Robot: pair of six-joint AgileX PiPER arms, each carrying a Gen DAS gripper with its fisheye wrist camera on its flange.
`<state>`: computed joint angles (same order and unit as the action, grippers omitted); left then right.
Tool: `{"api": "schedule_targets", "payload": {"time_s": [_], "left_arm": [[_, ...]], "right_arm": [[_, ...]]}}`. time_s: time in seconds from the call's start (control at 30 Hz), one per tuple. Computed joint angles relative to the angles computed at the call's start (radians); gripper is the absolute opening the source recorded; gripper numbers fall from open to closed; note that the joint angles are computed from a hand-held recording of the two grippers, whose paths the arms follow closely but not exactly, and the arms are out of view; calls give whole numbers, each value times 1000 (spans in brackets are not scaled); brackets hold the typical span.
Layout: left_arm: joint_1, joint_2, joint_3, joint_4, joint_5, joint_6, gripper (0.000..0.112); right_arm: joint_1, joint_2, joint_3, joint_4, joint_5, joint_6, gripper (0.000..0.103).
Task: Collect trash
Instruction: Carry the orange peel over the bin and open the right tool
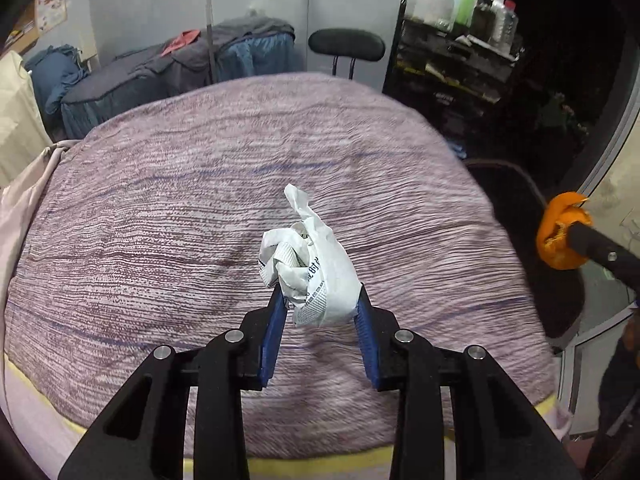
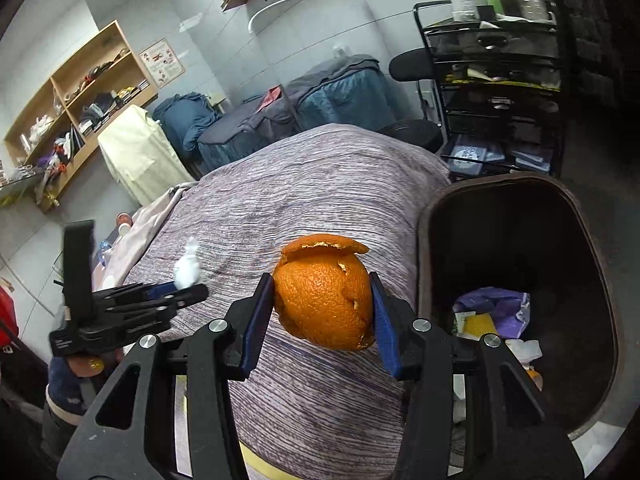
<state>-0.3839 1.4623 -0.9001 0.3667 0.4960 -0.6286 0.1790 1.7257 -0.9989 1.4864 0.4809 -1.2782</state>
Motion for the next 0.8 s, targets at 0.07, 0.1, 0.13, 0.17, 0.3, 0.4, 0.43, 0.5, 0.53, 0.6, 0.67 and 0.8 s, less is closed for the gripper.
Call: {"api": "schedule_targets", "payload": {"time_s": [0.07,0.1,0.13,0.17,0.3,0.4,0.43,0.5,0.53,0.6,0.67,0.8], "left_arm": [[-37,-32,16,60,-4,-75,33],[-56,-44,21,85,-3,-109,33],[-76,-52,21,106,-5,-141,33],[-92,-61,21,109,-10,-151,33],[-167,-69,14,169,-14,-230,33],[-219,-67,7,202,-12,-290,33],[-238,-63,2,215,-10,-310,33],[-265,-58,-3,240,-11,-342,33],[-284,-51,-10,262,-8,-370,33],[-312,-39,-27,270,-10,-387,33],[-346,-20,-48,284,-6,-409,33],[-394,18,-84,291,-1,-416,33]], "right_arm": [[-22,-16,31,42,9,-46,47],[-34,-24,46,62,14,-68,47],[-48,-33,63,76,20,-87,47],[-59,-38,70,78,28,-92,47],[-120,-68,117,102,58,-130,47],[-172,-87,151,124,83,-164,47],[-187,-91,161,132,89,-176,47],[-216,-105,184,148,97,-200,47],[-232,-110,194,154,99,-212,47],[-252,-116,208,163,95,-228,48],[-267,-112,214,169,82,-238,48],[-278,-86,220,222,29,-307,48]]}}
